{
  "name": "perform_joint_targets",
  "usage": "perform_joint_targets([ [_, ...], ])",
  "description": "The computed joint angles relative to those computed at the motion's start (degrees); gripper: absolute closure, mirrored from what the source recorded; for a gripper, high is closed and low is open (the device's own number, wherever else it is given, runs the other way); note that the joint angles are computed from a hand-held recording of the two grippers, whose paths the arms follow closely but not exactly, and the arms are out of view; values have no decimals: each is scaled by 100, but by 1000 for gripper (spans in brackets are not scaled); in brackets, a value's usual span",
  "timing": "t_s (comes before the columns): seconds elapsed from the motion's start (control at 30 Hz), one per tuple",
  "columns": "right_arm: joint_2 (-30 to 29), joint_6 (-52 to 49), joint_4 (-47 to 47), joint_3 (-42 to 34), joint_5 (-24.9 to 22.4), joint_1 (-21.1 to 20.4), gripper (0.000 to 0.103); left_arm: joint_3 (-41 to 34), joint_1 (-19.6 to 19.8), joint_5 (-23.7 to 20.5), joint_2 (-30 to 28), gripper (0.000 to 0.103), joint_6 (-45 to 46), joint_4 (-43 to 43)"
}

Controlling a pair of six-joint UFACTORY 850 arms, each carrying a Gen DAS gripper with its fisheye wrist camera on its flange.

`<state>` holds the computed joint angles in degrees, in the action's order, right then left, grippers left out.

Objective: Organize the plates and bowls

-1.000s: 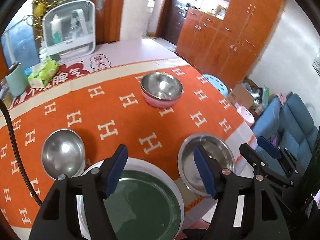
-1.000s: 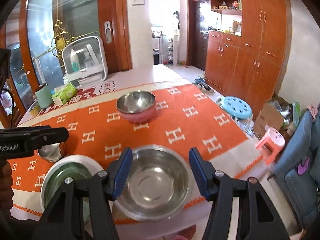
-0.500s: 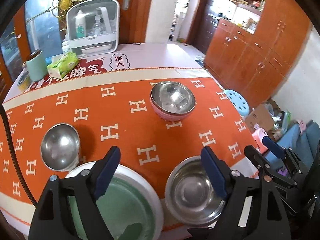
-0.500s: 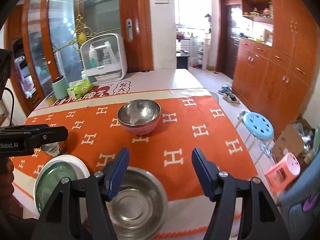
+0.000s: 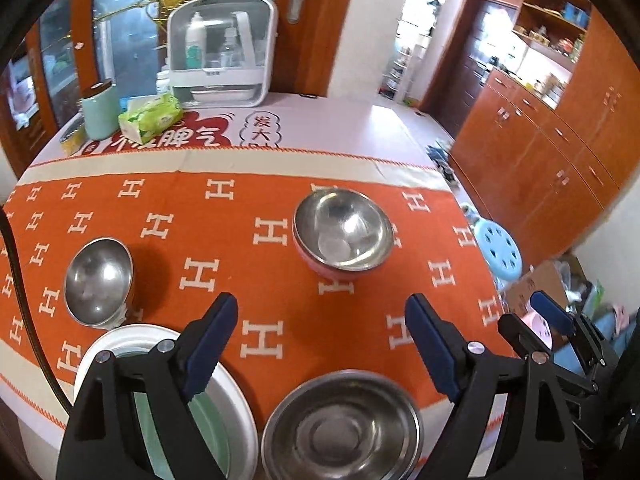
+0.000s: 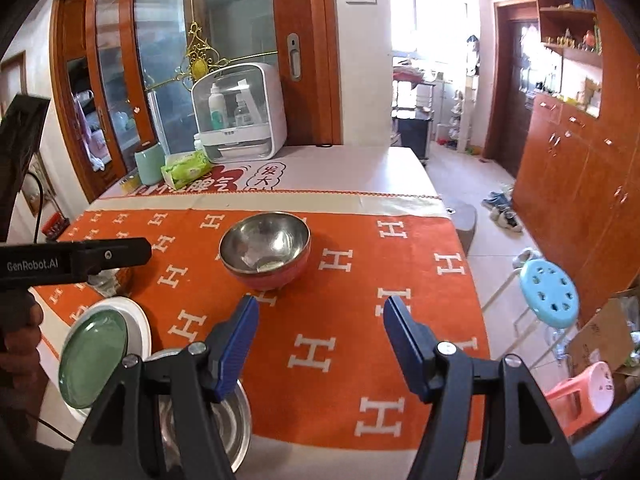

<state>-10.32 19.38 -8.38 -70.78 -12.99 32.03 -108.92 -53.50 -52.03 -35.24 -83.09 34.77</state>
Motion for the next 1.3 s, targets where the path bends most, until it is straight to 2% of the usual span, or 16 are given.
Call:
perform_joint_targets([
  [0.13, -248, -1906, 1729, -247, 73, -219, 38, -415, 30, -322, -276, 18, -165, 86],
  [0.23, -488, -2104, 1794, -508, 43, -282, 38, -720, 68, -558, -489, 18, -318, 103],
  [0.27, -577, -2464, 2109, -599, 38, -314, 38, -776, 90, -566, -535, 18, -406, 89],
  [0.5, -1116, -5608, 4901, -1045, -70, -477, 38, -1202, 242, -803, -922, 18, -730, -59],
  [0.63, -1421, -6629, 5894, -1276, -382, -521, 38, -1248, 338, -683, -1061, 18, -955, -188],
  [0.73, -1611, -7223, 6447, -1398, -498, -524, 38, -1134, 456, -358, -1099, 18, -1119, -401],
  [0.83, -1812, -7566, 6765, -1530, -639, -517, 38, -1086, 550, -122, -1171, 18, -1162, -578],
  [1.17, -2366, -7443, 6700, -1979, -1147, -515, 38, -1218, 800, 156, -1487, 19, -808, -1176],
  [1.23, -2426, -7405, 6647, -2029, -1219, -520, 42, -1245, 828, 172, -1540, 24, -764, -1274],
  [1.3, -2491, -7294, 6570, -2089, -1254, -527, 46, -1261, 853, 208, -1587, 24, -673, -1415],
])
